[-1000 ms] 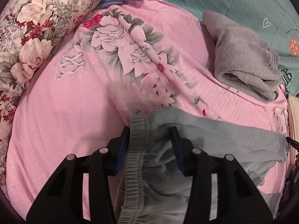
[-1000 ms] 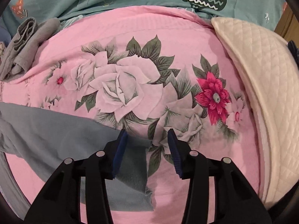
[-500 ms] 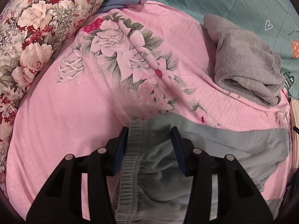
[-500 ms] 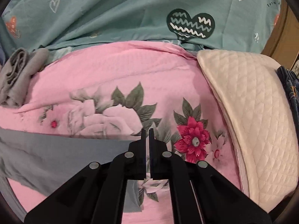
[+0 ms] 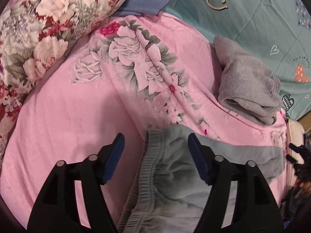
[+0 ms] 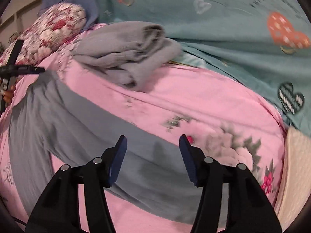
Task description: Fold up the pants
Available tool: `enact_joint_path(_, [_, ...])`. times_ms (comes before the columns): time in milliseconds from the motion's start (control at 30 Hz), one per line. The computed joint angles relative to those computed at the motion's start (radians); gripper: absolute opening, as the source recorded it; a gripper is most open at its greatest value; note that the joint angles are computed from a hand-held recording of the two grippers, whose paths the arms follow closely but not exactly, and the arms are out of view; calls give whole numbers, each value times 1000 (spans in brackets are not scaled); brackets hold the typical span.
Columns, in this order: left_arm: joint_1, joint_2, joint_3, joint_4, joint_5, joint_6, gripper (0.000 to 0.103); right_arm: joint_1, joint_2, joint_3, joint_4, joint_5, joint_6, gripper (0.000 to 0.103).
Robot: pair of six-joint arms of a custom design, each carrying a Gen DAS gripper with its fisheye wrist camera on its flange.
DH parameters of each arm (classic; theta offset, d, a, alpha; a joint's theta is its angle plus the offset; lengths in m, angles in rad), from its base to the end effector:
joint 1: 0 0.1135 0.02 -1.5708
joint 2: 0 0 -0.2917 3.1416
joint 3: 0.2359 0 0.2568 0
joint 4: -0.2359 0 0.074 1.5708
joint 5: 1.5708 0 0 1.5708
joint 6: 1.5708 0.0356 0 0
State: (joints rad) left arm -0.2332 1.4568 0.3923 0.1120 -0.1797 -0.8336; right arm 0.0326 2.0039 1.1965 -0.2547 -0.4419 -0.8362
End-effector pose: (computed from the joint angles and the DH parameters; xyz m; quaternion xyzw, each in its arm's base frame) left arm 0.2190 -0.0455 0.1252 -0.3066 0.8982 -0.0805 0.3044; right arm 0.4094 0.0286 0.1466 -0.4474 0.8334 0.0992 0.3089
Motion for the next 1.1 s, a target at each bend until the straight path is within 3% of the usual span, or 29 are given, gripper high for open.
enact_joint_path(233, [151,88,-11,117,222,16,72,224,20,-44,33,52,11,57])
enact_joint_path(367, [138,138,14,171,271,48,69,275,46,-25,24,64,28,57])
enact_joint_path(400, [116,145,29,159,262,61,64,280,52,-15,15,61,31,57])
enact_joint_path(433, [81,146,50,120,211,79,50,283,57,-9,13,61,34,57])
enact_joint_path(467, [35,149,76,70,138,95,26,289,61,-10,22,66,42,57])
enact_joint_path(500, [20,151,82,59,128,107,20,289,67,-2,20,67,46,57])
enact_joint_path(667, [-2,-10,-16,136,98,122,20,300,101,37,4,61,19,57])
enact_joint_path(867, [-150,-193,-75,177,-35,191,20,376,151,120,-51,89,-32,57])
enact_joint_path(1100, [-302,-296,-98,148,-182,258,20,424,231,311,-245,26,-67,57])
